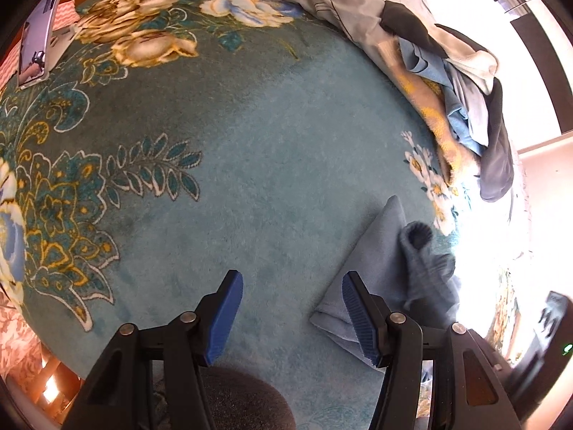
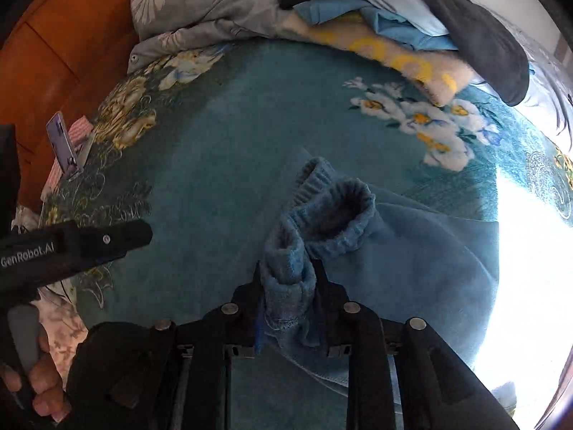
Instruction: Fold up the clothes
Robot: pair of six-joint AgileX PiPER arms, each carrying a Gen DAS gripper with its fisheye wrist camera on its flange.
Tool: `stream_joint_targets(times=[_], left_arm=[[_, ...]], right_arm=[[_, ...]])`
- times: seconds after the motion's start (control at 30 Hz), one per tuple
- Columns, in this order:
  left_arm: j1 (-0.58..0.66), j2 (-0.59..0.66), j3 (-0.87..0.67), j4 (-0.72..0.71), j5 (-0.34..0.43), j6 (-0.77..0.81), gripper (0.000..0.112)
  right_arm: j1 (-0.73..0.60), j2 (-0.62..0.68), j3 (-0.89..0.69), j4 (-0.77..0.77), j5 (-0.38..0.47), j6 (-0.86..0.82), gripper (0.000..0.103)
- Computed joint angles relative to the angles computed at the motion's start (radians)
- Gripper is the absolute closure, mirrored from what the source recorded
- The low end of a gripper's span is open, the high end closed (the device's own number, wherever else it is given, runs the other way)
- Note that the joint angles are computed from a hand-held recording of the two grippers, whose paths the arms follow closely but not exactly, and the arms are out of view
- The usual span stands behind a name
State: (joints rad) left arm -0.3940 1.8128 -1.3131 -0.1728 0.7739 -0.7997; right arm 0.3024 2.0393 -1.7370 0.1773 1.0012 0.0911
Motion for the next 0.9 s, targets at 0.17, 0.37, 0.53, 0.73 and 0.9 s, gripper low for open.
stream_joint_targets(times=[0.17,0.37,0.53,0.73,0.9], left_arm=[[-0.004,0.045,-0.043,-0.086,-0.016,0.090,0.050],[-0.047,0.160,-0.180,-0.265,0.000,0.309,0.050],[-0.113,0.329,-0.409,-0.246,0.133,0.340,0.052],[-0.162,0.370,-0.467,-0.182,0.135,0.280,0.089],[-0.147,0.292,-0.395,-0.201,0.054,0.317,0.091]], right_arm=[[-0.115,-0.088,0.113,0.294,-0.020,-0.242,0.058],[-0.315,-0.244,0.303,0.281,-0.054,-0.227,0.053],[-0.479,-0.306,0.415,0.294,-0.043,-0.238,0.053],[-0.589,-0.323,0.506,0.356,-0.043,-0.302,0.053],[-0.601,-0.302,0.503,0.400,-0.038,-0.346,0.053]])
